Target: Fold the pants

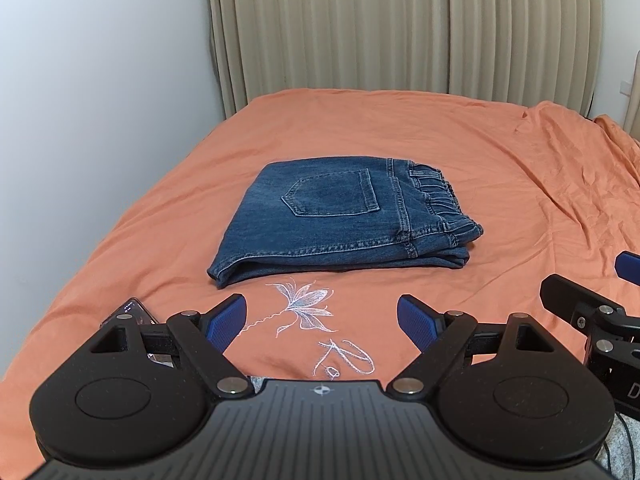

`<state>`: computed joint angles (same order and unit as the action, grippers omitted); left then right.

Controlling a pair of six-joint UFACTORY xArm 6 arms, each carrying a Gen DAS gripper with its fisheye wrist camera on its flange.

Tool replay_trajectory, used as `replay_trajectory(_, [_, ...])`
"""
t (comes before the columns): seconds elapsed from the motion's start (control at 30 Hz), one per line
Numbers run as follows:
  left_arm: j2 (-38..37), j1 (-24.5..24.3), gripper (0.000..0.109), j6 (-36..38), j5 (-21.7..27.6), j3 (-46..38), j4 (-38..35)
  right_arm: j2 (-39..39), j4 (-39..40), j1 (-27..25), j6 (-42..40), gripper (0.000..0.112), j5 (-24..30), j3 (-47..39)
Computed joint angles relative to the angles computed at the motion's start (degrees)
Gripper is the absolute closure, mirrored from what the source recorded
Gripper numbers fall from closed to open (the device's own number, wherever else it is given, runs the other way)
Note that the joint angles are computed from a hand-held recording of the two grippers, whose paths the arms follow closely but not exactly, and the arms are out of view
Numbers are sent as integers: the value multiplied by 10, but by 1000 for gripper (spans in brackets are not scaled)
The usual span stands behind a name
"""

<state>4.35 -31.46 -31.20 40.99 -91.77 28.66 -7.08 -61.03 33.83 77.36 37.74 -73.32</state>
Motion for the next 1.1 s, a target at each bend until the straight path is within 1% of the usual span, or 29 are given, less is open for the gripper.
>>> replay_trajectory(1.1, [-3, -1, 9, 6, -2, 2, -4, -7, -9, 2, 16, 32, 0, 6])
